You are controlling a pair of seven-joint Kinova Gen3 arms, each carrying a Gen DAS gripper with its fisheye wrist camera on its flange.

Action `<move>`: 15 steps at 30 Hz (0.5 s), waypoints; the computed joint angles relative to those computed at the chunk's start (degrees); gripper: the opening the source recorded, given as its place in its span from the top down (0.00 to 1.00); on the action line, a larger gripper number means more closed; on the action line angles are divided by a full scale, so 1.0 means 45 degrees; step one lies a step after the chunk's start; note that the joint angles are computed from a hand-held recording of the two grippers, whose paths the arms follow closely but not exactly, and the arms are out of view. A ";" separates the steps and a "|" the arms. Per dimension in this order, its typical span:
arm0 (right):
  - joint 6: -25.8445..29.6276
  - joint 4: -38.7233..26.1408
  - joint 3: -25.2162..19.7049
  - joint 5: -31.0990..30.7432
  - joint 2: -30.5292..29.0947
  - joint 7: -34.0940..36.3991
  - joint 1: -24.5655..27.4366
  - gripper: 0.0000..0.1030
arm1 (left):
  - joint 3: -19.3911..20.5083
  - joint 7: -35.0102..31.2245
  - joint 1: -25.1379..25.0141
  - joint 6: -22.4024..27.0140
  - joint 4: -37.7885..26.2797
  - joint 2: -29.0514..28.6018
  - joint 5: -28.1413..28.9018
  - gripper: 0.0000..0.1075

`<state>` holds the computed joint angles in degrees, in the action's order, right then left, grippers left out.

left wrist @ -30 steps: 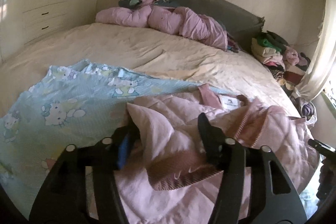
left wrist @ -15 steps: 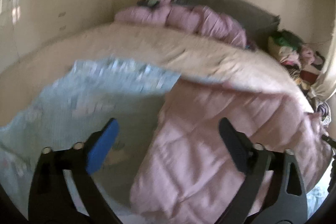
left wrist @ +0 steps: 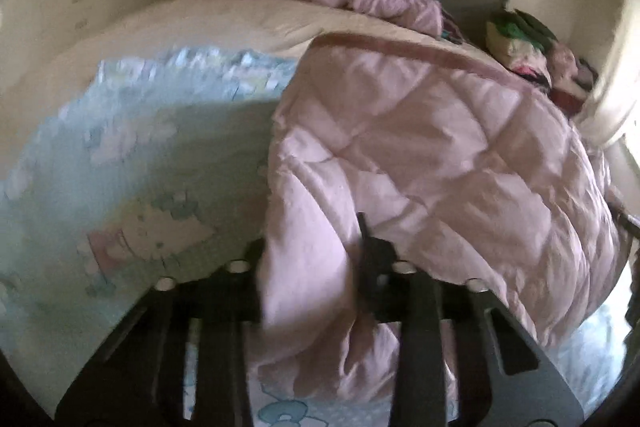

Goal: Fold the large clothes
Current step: 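Grasp the folded coat edge with the right gripper while the left gripper grasps beside it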

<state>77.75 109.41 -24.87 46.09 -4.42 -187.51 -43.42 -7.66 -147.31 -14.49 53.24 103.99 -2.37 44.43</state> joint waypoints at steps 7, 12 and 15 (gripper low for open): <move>0.2132 -0.0510 -0.0218 0.1965 0.0330 -0.1598 -0.0923 0.82 | -0.0368 -0.1093 0.0346 -0.0604 -0.0264 -0.0538 0.1926 0.84; 0.1313 -0.0616 0.0402 0.2638 0.0245 -0.1875 -0.0251 0.83 | 0.0248 -0.0175 0.0794 -0.1813 -0.0759 -0.0168 0.1807 0.84; 0.0601 -0.0523 0.0761 0.2771 0.0352 -0.2158 0.0260 0.83 | 0.0611 0.0706 0.1044 -0.2383 -0.1155 0.0247 0.1285 0.84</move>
<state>80.46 107.06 -21.45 58.56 -2.83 -197.22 -42.25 -4.91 -144.14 -9.79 42.51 98.80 -1.25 50.21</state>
